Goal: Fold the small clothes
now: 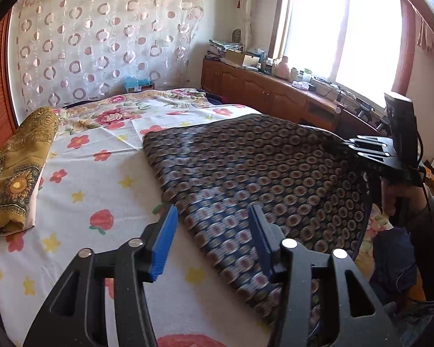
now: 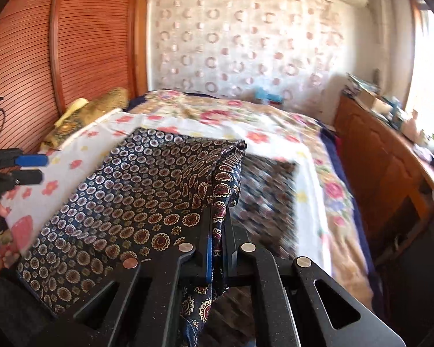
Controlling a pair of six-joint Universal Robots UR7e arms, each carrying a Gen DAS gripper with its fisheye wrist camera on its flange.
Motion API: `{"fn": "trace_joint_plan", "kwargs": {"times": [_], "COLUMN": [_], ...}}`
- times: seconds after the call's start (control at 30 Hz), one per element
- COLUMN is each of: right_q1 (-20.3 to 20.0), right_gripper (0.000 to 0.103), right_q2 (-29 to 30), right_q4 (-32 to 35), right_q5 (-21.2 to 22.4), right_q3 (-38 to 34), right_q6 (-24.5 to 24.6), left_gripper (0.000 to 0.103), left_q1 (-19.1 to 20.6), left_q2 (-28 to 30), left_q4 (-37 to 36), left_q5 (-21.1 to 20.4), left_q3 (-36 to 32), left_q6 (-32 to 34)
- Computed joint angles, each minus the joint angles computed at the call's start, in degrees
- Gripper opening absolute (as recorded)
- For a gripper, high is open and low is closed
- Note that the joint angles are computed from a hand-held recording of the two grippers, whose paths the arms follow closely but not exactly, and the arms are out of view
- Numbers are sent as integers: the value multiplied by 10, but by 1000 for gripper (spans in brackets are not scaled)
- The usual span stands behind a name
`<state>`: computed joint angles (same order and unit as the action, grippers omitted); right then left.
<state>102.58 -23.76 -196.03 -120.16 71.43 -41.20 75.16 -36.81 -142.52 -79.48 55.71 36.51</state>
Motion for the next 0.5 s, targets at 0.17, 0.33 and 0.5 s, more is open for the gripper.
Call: {"fn": "trace_joint_plan", "kwargs": {"times": [0.17,0.33,0.5], "right_q1": [-15,-15,-12], "right_gripper": [4,4,4], "right_q2": [-30,-47,-36], "right_q4": [-32,-39,-50], "right_q5": [-29,-31,-35], "right_q3": [62,98,86], "right_q6": [30,51,46], "left_gripper": [57,58,58], "left_q1": [-2,-3,-6], "left_q2": [3,9,8], "left_q4": [2,6,6], "left_q5": [0,2,7], "left_q3": [1,-5,0], "left_q6": [0,1,6]}}
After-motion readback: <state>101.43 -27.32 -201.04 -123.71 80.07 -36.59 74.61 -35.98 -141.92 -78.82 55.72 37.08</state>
